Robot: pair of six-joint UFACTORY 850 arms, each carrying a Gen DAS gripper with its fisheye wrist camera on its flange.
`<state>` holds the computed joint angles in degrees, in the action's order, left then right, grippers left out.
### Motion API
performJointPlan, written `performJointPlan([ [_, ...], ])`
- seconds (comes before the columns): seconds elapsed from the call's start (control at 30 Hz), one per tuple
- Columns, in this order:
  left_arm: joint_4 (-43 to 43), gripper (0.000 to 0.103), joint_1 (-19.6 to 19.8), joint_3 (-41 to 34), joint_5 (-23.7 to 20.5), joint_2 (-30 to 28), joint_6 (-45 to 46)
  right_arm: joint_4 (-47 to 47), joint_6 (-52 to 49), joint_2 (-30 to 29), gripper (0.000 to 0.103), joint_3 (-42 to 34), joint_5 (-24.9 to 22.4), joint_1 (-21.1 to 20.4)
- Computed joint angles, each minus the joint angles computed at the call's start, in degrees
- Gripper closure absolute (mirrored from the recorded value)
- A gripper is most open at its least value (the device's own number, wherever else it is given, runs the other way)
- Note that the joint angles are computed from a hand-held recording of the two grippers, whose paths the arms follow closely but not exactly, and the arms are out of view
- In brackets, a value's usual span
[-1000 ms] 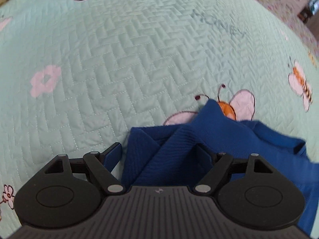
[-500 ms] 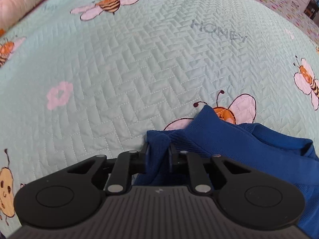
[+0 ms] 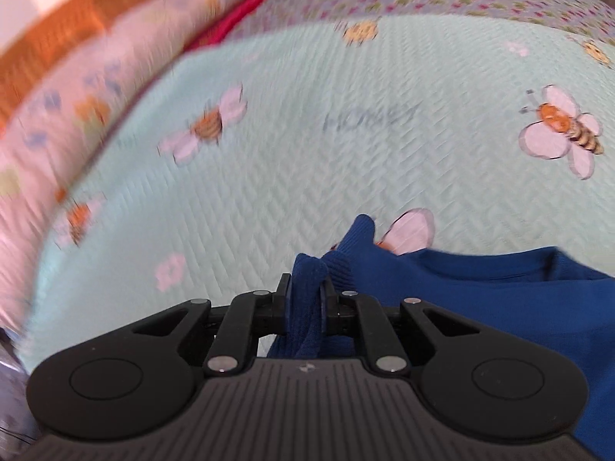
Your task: Fold clothes
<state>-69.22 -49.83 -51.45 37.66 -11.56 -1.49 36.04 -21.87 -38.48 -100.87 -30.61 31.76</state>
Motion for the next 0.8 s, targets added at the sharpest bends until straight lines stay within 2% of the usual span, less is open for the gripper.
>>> performJointPlan([
  [0.23,-5.1,0.081,-1.8,-12.5,-1.7,-6.7,17.6,22.8,-20.7,7.9,0.091,9.3,-0.8,-8.9],
  [0.37,-10.8,0.081,-3.2,-21.0,-2.9,-12.6,29.1,33.0,-29.8,9.6,0.091,13.0,-3.9,-14.2],
  [0.57,-19.5,0.081,-3.5,-30.3,-6.7,-18.6,43.9,43.0,-38.9,9.8,0.091,16.7,-8.6,-20.9],
  [0.8,-32.4,0.081,-3.7,-40.1,-9.4,-25.5,60.6,48.5,-43.2,7.7,0.091,18.6,-12.5,-26.1],
])
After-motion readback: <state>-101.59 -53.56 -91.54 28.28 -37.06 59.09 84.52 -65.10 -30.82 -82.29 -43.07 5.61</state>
